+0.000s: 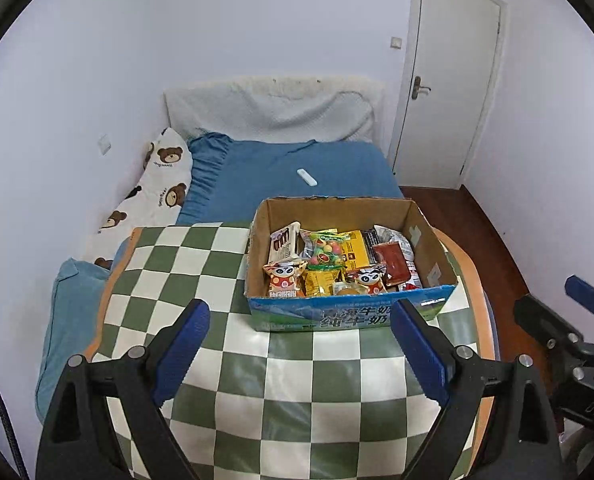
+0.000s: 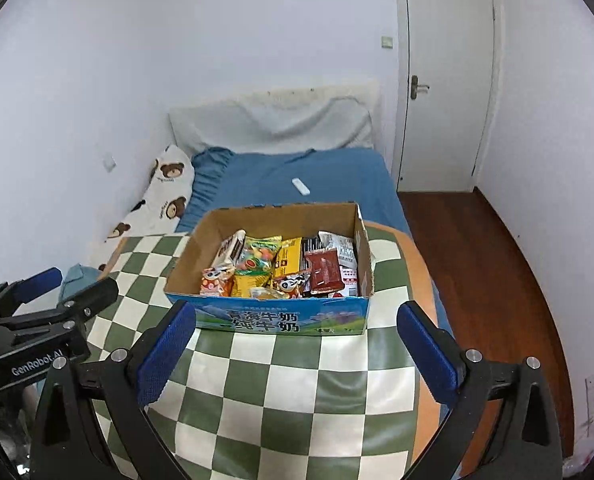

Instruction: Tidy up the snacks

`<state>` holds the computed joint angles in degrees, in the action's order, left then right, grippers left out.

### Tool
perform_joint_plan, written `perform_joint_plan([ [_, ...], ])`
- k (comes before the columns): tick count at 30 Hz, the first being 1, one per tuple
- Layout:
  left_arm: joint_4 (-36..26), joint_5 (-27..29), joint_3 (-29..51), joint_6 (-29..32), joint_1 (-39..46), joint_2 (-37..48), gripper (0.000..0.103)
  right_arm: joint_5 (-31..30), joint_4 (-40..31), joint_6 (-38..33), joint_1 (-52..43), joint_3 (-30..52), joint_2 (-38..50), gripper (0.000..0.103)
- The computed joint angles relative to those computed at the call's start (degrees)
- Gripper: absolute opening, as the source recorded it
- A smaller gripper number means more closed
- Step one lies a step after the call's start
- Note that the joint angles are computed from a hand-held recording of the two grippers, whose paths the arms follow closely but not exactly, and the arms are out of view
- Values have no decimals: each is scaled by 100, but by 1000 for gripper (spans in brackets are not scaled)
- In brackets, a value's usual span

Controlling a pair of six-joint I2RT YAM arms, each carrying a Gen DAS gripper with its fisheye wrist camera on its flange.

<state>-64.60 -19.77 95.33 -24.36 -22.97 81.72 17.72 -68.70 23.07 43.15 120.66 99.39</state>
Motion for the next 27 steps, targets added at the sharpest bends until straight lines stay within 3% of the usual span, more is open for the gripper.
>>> perform_joint_plan([
  [12,-513,-472,-183,-455,-557,-730,93,503,-345,268,623,-154,-617,103],
  [19,-444,-553,-287,-494,-586,-779,93,505,-198,297,625,-355,-664,103],
  [21,-468,-542,-254,-511,-579,-726,103,462,-23,277,553,-527,-697,103],
  [27,-115,-583,-361,-344,-406,-464,103,360,305,256,261,-772,-594,103],
])
